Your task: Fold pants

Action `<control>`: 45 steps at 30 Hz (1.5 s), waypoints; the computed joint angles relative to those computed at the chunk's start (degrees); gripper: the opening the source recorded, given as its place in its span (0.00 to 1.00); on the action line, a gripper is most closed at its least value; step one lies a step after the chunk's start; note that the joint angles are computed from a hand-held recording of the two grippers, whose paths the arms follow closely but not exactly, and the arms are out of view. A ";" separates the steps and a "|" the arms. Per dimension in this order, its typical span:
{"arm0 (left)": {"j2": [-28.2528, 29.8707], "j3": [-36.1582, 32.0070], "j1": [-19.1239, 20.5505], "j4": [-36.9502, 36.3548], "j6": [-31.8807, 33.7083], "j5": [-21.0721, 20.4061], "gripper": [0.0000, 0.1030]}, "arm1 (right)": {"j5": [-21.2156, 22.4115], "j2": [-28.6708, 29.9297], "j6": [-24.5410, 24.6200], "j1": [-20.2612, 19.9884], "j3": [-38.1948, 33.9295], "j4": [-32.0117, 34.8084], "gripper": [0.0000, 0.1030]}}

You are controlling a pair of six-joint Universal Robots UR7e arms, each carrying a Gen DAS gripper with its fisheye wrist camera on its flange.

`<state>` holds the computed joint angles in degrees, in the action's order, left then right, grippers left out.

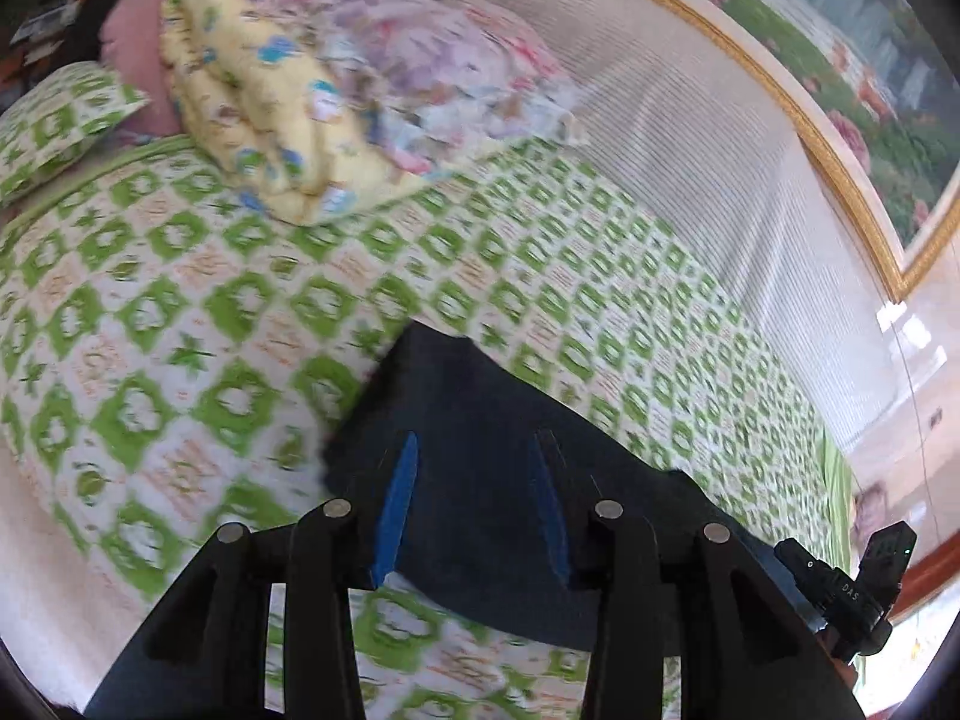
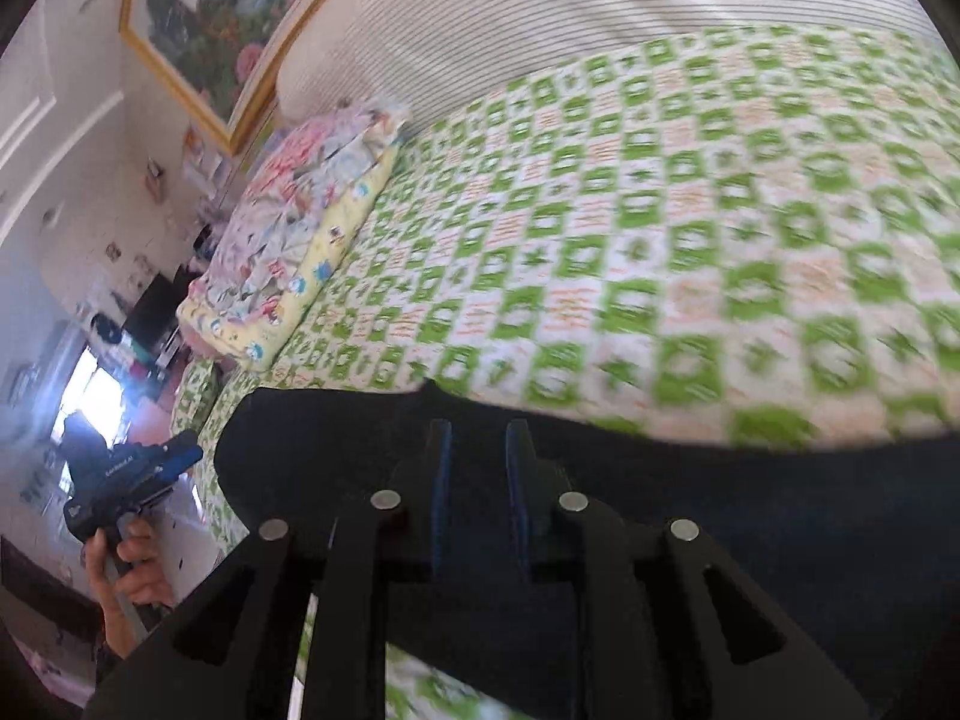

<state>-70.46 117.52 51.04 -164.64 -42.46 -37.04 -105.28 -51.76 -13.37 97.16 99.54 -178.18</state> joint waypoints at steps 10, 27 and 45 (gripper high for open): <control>11.39 -10.03 -0.08 2.11 7.18 -10.77 0.43 | -2.55 -11.40 3.98 -2.59 13.04 -7.47 0.19; 32.50 -37.65 -3.10 19.24 22.08 -25.95 0.48 | -4.49 -26.27 10.53 -8.77 29.20 -20.86 0.43; 53.59 -72.66 -3.92 43.29 36.12 -31.11 0.54 | -1.75 -29.87 14.87 -13.16 32.87 -26.98 0.44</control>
